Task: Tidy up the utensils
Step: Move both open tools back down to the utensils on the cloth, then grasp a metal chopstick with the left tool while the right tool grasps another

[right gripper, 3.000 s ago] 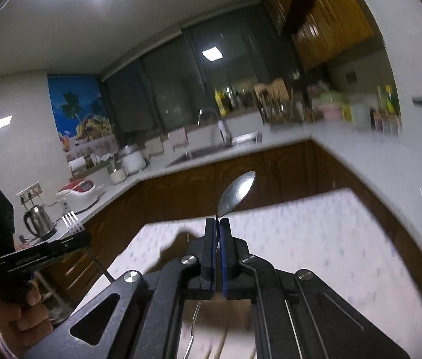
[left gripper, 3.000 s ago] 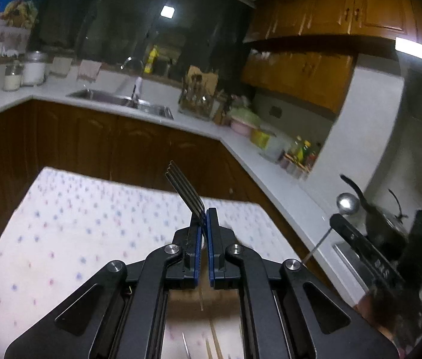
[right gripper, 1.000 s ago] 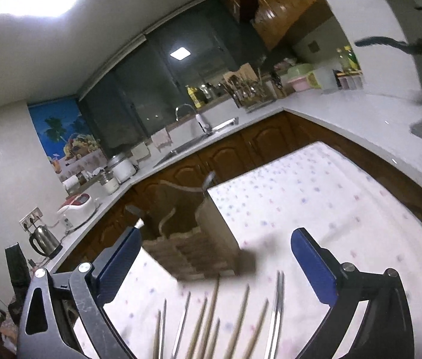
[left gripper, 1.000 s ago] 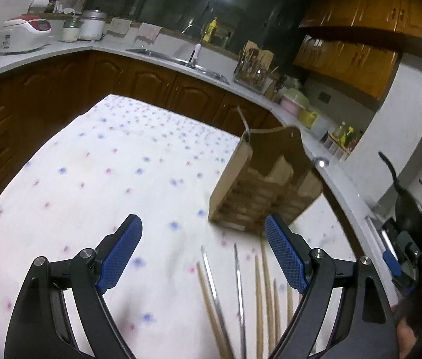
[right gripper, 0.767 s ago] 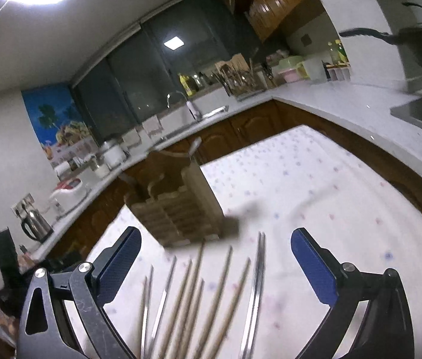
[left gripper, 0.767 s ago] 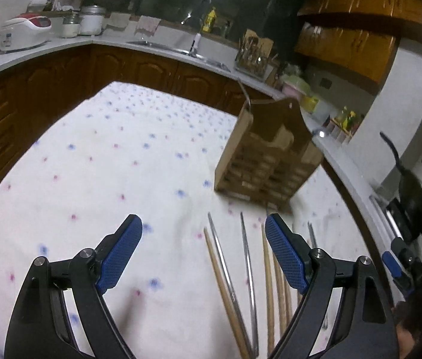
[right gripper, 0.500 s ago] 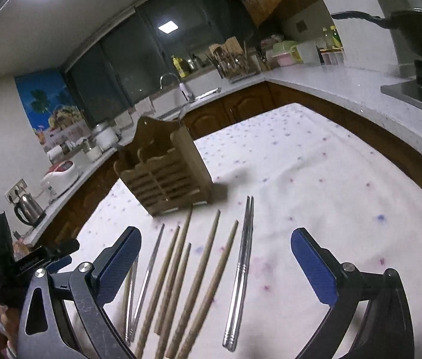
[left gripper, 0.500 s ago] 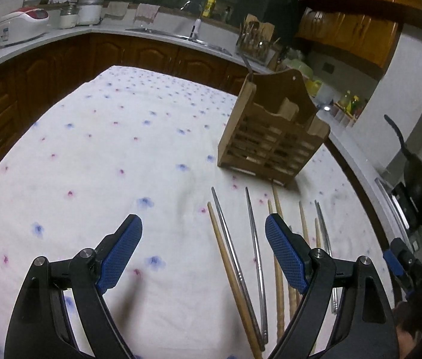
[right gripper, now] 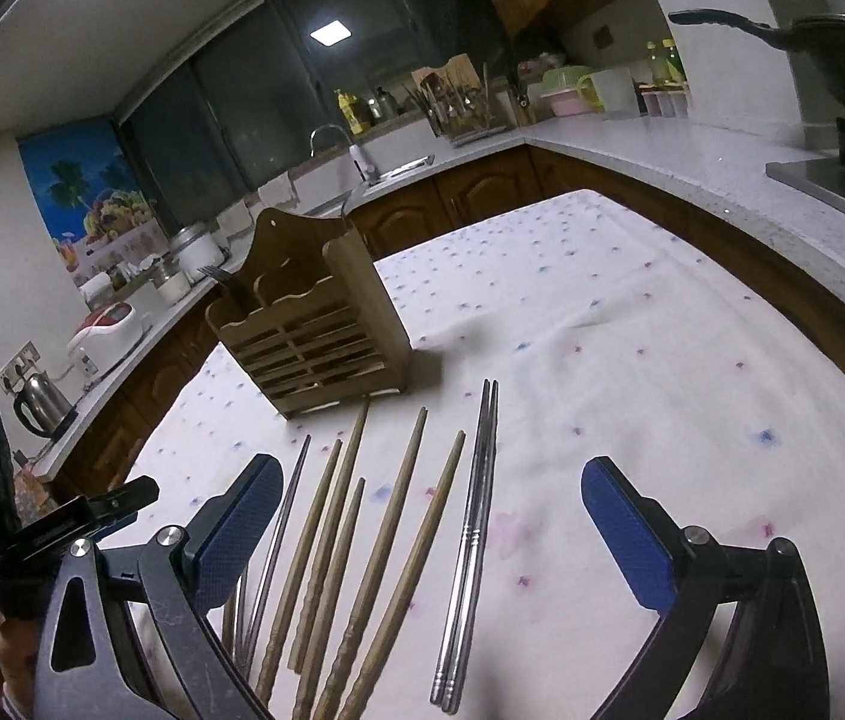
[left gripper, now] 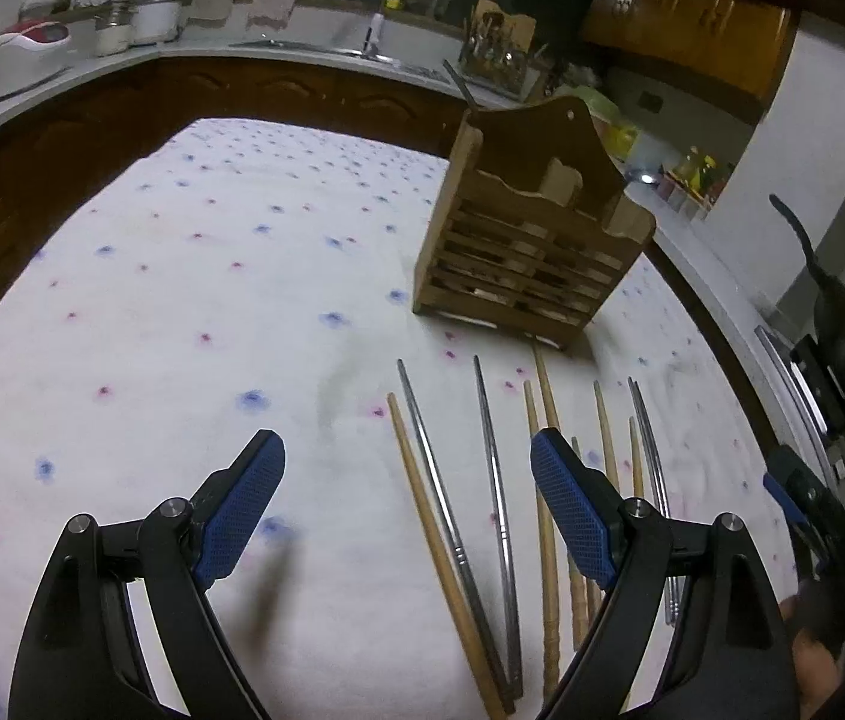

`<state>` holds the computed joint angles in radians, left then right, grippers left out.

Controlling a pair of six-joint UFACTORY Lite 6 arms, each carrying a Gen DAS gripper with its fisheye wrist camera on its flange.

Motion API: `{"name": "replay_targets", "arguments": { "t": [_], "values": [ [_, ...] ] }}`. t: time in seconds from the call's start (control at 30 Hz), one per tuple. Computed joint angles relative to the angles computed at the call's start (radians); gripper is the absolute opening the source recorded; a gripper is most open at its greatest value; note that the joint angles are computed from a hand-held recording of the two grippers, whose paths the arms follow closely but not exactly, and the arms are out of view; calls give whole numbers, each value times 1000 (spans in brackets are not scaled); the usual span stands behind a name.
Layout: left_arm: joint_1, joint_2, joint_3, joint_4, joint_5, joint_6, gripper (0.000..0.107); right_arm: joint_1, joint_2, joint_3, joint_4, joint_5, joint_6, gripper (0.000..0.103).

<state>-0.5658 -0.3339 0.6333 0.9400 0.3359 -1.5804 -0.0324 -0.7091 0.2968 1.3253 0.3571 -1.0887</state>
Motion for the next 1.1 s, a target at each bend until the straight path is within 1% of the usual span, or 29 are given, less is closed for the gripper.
{"name": "replay_targets", "arguments": {
  "t": [0.03,0.07,0.1,0.13,0.17,0.2,0.23,0.27,0.3,0.37,0.43,0.47,0.57,0.63,0.73,0.8,0.83,0.9,0.93,1.0,1.03,1.07,1.1],
  "values": [
    [2,23,17,-12,-7,16,86,0,19,10,13,-4,-16,95],
    [4,51,38,-29,-14,39,85,-4,54,29,28,-3,-40,88],
    [10,83,65,-69,-23,89,81,-8,97,53,42,-1,-64,83],
    [14,119,96,-112,-30,146,79,-9,129,69,50,-3,-78,76],
    [14,148,120,-135,-30,178,75,-10,175,95,56,-8,-91,69],
    [18,198,164,-189,-26,247,70,-11,225,123,55,-12,-94,65],
    [21,232,192,-223,-26,288,68,-14,263,142,70,-10,-112,57],
    [31,283,234,-291,-31,372,62,-17,312,169,81,-12,-125,49],
    [41,322,267,-357,-38,448,55,-15,358,194,85,-18,-132,46],
    [56,392,324,-469,-45,573,50,-11,446,245,85,-29,-140,35],
    [68,450,374,-555,-46,666,46,-7,522,292,84,-37,-146,31],
    [73,477,398,-598,-46,714,42,-1,556,314,82,-46,-147,28],
    [82,552,470,-663,-33,793,38,12,666,390,55,-65,-122,21],
    [85,600,517,-685,-25,821,35,21,725,437,36,-73,-107,20],
    [92,661,573,-728,-11,875,30,55,818,515,-42,-102,-42,16],
    [97,702,606,-758,1,911,24,76,868,555,-137,-123,43,13],
    [94,704,607,-729,-4,887,24,88,905,578,-189,-135,87,10],
    [83,718,625,-666,10,840,22,106,918,585,-195,-161,83,8],
    [79,722,631,-646,16,825,22,115,921,588,-233,-175,115,7],
    [67,737,651,-590,36,784,15,130,928,601,-323,-193,198,7],
    [63,743,658,-571,41,771,13,133,933,606,-334,-197,205,8],
    [60,748,662,-550,44,759,7,136,938,611,-341,-203,207,7],
    [56,752,666,-530,46,746,6,138,940,614,-344,-209,205,8]
  ]
}}
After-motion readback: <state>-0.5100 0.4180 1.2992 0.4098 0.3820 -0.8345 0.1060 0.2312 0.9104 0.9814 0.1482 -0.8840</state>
